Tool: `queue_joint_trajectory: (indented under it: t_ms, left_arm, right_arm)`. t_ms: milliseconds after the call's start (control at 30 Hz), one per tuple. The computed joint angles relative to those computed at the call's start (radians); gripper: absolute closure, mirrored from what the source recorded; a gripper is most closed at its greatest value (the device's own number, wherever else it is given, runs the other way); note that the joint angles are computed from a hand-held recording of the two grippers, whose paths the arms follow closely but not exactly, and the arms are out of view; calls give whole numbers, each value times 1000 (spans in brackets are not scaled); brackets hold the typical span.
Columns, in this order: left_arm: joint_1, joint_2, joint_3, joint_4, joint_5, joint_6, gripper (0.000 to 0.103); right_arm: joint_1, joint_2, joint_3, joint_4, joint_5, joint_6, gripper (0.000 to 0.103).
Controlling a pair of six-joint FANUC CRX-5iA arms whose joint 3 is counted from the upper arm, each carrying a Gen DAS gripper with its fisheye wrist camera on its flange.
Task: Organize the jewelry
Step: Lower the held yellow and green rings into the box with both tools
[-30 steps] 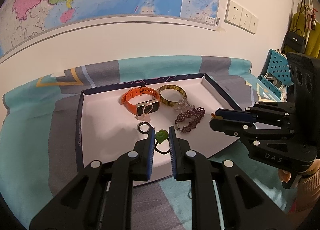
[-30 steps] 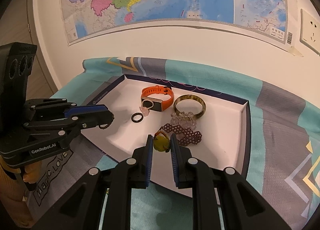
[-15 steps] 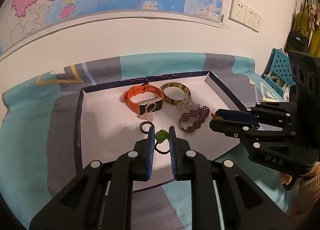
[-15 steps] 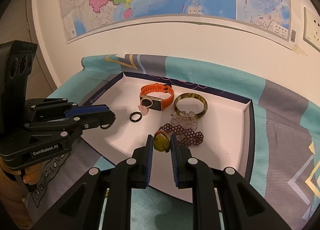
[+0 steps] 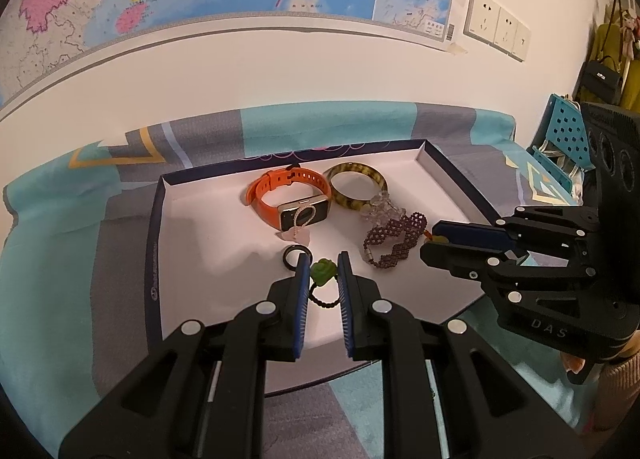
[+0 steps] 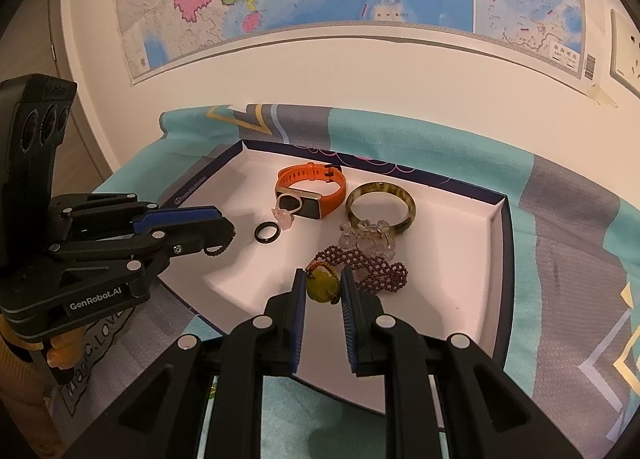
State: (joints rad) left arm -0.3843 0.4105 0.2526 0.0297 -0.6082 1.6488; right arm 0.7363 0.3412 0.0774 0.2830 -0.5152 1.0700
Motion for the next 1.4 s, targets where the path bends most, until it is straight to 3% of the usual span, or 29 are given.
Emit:
queue_joint_trajectory:
  t_ms: [1400]
  left_arm:
    - [2, 84, 100, -26, -98, 40, 88]
  right_arm:
    - [-8, 66, 81, -33, -69, 38, 87]
